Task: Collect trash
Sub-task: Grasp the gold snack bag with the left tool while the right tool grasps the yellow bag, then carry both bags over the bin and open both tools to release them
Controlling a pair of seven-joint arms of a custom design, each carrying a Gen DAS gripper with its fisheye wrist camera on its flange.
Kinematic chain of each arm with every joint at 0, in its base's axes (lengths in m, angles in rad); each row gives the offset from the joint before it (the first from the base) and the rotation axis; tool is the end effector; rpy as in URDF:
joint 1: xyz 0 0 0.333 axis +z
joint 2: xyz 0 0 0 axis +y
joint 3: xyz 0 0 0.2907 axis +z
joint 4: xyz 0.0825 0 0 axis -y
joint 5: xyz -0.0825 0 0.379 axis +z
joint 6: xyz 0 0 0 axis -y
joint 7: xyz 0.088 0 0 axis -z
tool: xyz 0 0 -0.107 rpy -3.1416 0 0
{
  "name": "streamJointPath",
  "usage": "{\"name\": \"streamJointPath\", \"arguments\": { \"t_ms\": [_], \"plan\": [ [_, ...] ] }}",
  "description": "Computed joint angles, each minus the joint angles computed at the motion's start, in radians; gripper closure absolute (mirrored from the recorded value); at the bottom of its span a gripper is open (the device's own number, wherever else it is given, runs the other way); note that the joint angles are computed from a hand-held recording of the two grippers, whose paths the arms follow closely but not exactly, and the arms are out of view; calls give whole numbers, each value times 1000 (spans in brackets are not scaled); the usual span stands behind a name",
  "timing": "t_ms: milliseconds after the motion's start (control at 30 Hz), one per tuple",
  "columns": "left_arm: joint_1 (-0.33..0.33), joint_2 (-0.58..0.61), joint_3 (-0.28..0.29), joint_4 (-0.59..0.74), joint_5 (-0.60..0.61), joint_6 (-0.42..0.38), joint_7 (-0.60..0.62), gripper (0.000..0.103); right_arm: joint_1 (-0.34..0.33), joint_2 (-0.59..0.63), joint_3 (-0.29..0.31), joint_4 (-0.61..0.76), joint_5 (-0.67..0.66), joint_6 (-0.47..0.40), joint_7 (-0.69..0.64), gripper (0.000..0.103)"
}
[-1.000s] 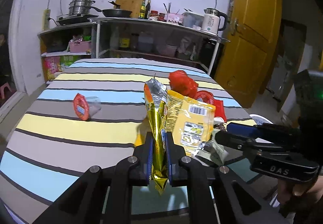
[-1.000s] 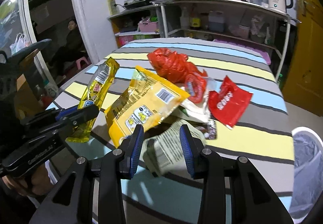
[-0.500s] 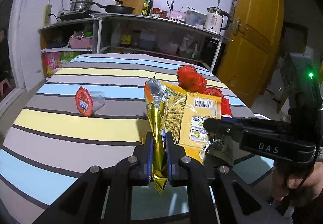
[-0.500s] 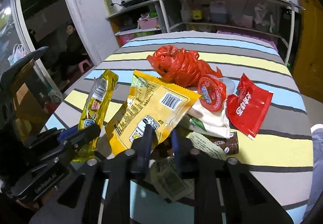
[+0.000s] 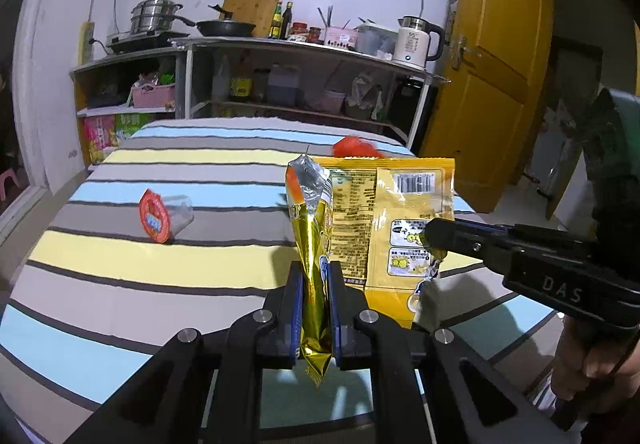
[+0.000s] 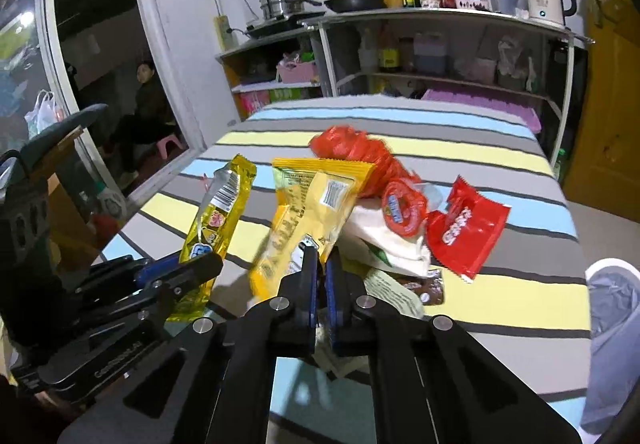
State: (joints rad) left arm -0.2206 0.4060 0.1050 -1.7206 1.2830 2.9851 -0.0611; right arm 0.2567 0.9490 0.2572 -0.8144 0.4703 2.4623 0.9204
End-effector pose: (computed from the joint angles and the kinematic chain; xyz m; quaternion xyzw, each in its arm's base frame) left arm 0.6541 -0.1519 0.3900 -0.7049 0.5276 -0.3544 0.3149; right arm 0.7487 0.3016 0.4289 -0.8176 0.3724 -0.0753 0.4326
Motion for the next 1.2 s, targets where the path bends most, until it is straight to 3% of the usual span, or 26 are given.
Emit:
{"name": "streamJointPath", "arguments": {
  "t_ms": [200, 500, 900, 1200],
  "plan": [
    [-18, -11, -19, 10, -2, -28, 19, 92, -68, -155, 40, -244, 83, 109, -87, 99],
    [-45, 6, -46, 65, -64, -51, 117, 92, -139, -279, 62, -416, 198, 203, -168, 100],
    [-102, 98, -32, 207, -242, -33, 325, 92, -192, -330, 52, -487, 286, 276, -202, 100],
    [-130, 221, -50, 374, -457, -35, 569, 92, -230, -347, 38, -511, 327, 326, -195, 100]
  ]
}}
